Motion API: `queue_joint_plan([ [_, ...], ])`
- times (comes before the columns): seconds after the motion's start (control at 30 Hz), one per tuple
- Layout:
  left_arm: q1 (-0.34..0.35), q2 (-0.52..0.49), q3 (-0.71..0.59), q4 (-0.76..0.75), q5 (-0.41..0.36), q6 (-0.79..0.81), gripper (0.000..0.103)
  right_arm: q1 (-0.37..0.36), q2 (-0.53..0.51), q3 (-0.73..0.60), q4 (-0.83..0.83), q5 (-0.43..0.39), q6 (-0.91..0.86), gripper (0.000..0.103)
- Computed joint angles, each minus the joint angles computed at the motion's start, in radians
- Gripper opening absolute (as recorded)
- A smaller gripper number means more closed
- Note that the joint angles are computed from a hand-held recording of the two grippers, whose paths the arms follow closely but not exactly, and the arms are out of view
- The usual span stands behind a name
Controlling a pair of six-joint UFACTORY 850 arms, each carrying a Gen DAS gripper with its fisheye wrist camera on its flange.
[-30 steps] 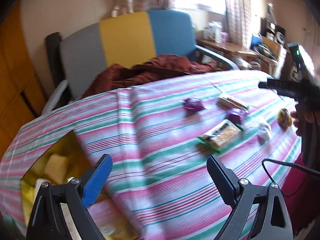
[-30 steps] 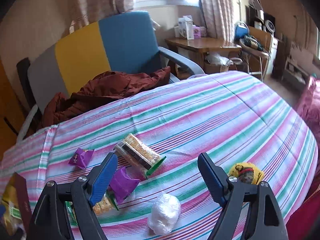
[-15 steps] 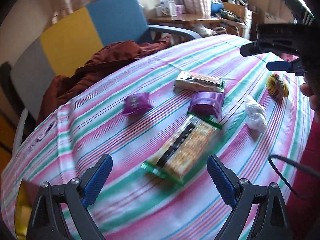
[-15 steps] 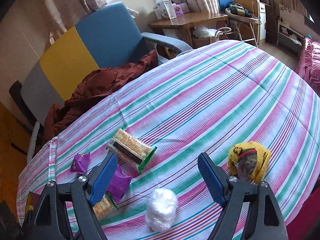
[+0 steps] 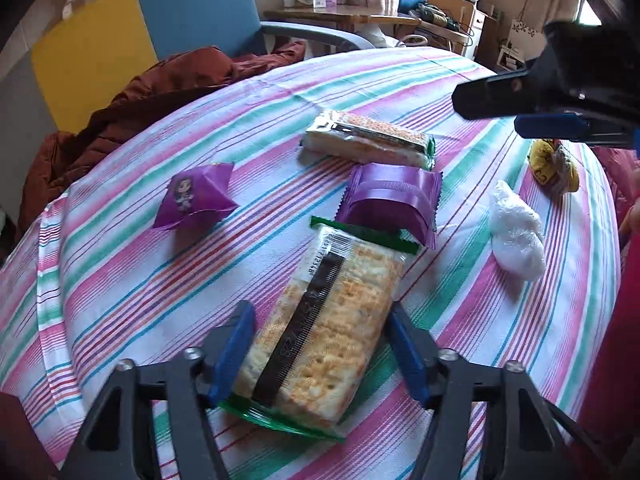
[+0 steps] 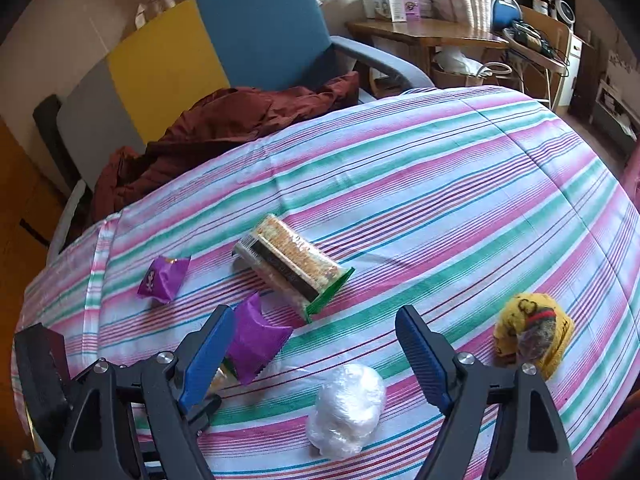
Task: Organize objects
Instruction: 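Grasp the cracker packet with the left tool while the right tool grasps a purple snack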
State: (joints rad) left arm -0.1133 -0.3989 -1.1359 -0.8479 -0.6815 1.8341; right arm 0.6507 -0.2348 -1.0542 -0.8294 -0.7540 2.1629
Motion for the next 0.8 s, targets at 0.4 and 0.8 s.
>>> queue_joint_plan([
  [0.4,0.105,0.048,0.057,-0.014,-0.047,0.000,0.048,-0.008,-0.122,-0.125,0.166,0.033,-0.351,0.083],
  [0.8,0.137,0.051,0.088,-0.112,-0.052,0.117,0.049,-0.030,-0.336,-0.347,0.231,-0.179,-0.765,0.082],
])
